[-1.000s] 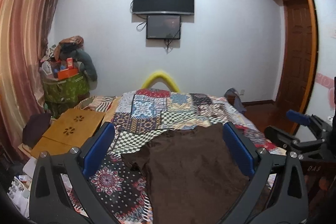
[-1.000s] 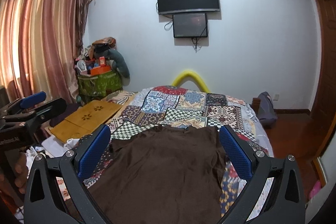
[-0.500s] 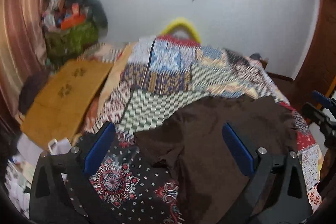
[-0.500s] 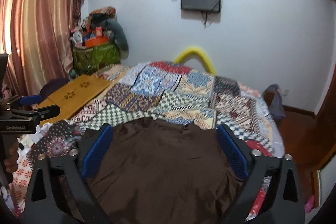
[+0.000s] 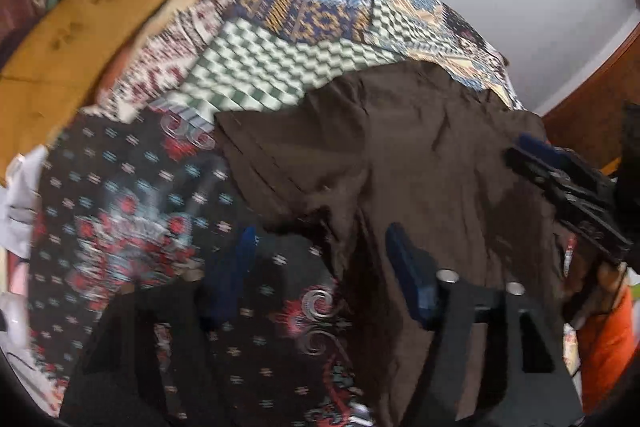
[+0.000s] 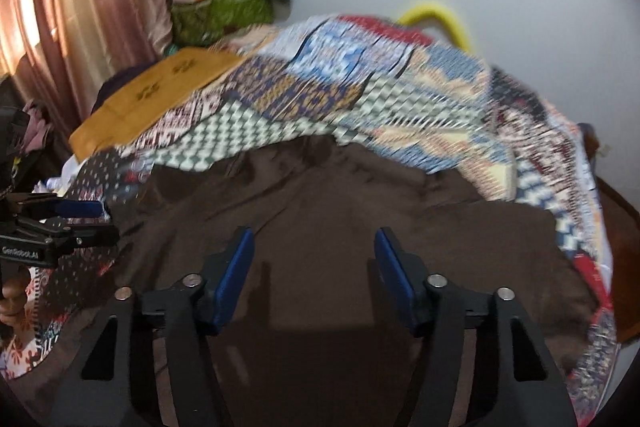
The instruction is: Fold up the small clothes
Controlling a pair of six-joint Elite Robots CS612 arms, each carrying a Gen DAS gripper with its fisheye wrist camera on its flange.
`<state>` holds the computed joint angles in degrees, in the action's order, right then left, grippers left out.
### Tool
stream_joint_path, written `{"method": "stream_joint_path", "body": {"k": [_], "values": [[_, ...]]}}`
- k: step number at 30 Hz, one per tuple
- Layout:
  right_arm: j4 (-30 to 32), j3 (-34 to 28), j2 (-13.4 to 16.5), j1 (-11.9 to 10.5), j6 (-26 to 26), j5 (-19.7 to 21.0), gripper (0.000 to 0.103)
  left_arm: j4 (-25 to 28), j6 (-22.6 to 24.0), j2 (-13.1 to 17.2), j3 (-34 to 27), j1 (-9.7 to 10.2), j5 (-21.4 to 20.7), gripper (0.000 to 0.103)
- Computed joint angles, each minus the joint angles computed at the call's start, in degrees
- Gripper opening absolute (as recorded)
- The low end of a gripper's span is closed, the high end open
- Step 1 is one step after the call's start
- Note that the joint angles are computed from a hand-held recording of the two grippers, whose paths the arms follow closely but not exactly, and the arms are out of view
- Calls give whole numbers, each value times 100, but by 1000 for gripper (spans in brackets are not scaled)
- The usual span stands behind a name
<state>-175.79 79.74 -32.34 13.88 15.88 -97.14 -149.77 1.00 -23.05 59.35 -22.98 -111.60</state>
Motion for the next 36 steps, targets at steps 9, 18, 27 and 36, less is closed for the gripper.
{"method": "stream_joint_path", "body": {"k": [9,18,27,36], "values": [[477,-371,196,-31,-262,412,42,528,-485,509,-906,44,-775,36],[362,-321,212,-38,-258,447,42,1314,-966,1246,-2339,106,-1154,33],[91,-45,77,-69,-108,478,42,895,-593,1030,-2122,-1,-253,1],[-399,603,-248,-125,152,169,42,-1004,1144,194,-668,-445,534,1]]}}
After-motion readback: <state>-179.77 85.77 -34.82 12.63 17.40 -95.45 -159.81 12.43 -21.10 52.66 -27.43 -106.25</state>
